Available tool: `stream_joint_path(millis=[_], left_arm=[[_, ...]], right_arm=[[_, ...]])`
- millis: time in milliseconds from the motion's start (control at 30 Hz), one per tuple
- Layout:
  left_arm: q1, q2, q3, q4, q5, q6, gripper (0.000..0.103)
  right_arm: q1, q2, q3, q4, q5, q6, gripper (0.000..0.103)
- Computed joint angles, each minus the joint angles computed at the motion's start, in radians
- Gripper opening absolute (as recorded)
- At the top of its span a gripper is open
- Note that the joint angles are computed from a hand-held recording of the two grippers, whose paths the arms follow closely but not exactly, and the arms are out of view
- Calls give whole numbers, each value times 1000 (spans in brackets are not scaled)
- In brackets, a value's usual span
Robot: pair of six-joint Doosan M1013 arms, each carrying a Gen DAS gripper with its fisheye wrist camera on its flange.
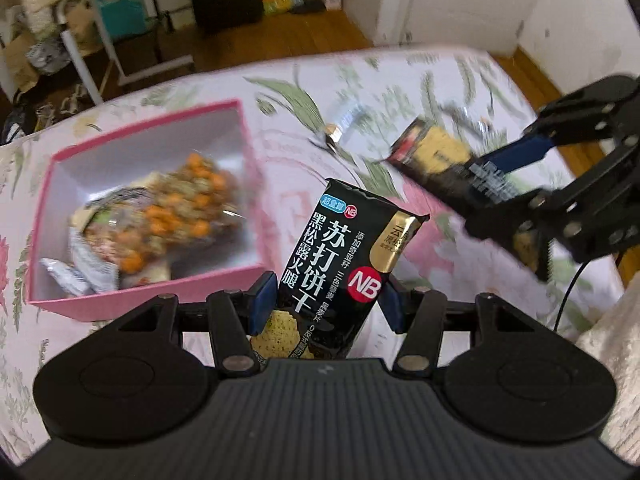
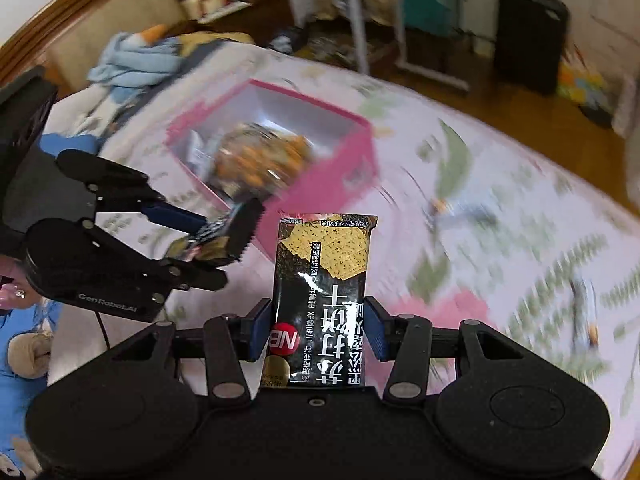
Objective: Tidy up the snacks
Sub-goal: 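Carry the cracker packet over the pink box and lower it inside, then open both tools to release the cracker packet into the box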
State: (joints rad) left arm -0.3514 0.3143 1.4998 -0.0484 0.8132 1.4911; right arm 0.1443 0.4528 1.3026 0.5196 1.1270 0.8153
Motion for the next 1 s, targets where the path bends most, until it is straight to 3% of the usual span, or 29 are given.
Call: stream_joint_path(millis=[267, 567, 700, 733, 767, 1000], left_arm=[[94, -19, 30, 95, -68, -168, 53], [181, 77, -42, 135, -102, -375, 53], [190, 115, -76, 181, -101, -498, 57], [190, 115, -71, 194, -106, -531, 61], [193, 112, -62, 194, -123, -550, 64], [181, 86, -28, 150, -131, -461, 66]], right_arm=[[87, 74, -86, 49, -25, 38, 54], [171, 220, -273, -77, -26, 265, 54], [175, 283, -361, -61, 17, 404, 58], [171, 295, -376, -35, 31, 438, 67], [163, 303, -381, 12, 43, 453, 68], [128, 245, -287, 109, 21, 344, 69]])
